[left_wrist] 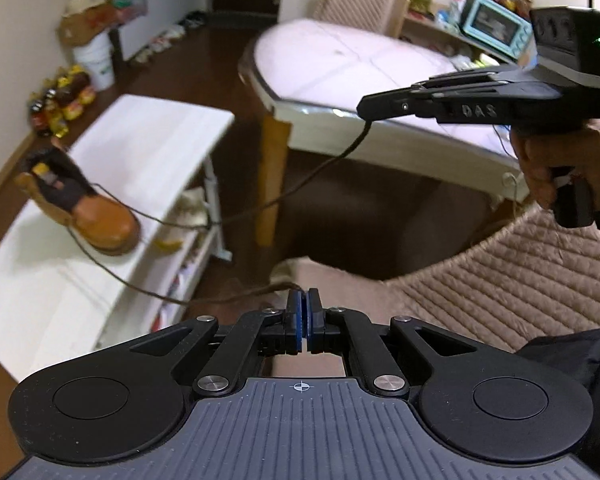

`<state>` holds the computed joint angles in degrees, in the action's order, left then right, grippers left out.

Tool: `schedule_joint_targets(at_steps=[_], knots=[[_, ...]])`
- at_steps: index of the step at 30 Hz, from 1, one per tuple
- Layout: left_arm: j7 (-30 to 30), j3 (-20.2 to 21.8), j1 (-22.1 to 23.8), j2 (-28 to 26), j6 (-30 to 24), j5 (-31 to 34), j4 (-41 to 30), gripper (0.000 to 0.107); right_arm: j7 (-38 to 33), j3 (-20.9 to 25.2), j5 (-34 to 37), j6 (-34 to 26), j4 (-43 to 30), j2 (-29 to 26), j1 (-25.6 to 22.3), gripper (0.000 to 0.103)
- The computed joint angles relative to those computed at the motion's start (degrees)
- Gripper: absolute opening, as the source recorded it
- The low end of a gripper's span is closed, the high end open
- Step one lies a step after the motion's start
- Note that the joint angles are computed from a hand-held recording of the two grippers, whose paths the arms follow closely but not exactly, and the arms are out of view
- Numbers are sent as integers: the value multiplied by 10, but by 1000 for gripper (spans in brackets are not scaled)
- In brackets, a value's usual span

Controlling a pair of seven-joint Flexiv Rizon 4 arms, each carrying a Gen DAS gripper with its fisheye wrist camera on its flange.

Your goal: Lace up shoes with both hands

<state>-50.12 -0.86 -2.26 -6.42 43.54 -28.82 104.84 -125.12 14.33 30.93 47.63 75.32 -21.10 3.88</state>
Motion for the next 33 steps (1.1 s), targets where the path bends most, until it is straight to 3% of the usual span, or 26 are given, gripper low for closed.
schedule_joint_targets(at_steps=[6, 12, 14, 19, 23, 25, 28, 33], knots=[[17, -3, -3, 3, -17, -24, 9, 2, -6, -4, -15, -40, 31, 18, 7, 2], [11, 2, 0, 2, 13, -23, 8, 2, 16, -12, -18, -42, -4, -6, 13, 2], [-4, 12, 8, -3, 36, 7, -3, 2, 30, -15, -20, -30, -19, -17, 14, 2], [-78, 58, 55, -31, 106, 156, -74, 2, 106, -36, -78, 107, -76, -64, 44, 2], [-139, 101, 103, -64, 163, 263, -152, 2, 113, 4, -90, 161, -141, -98, 47, 2], [-115, 96, 134, -80, 170, 255, -174, 2, 101, 42, -79, 136, -180, -119, 49, 2], [-33, 70, 181, -105, 179, 198, -184, 2, 91, 80, -58, 69, -230, -154, 73, 2], [107, 29, 243, -171, 120, 93, -237, 2, 128, 84, -52, -28, -333, -256, 182, 2]])
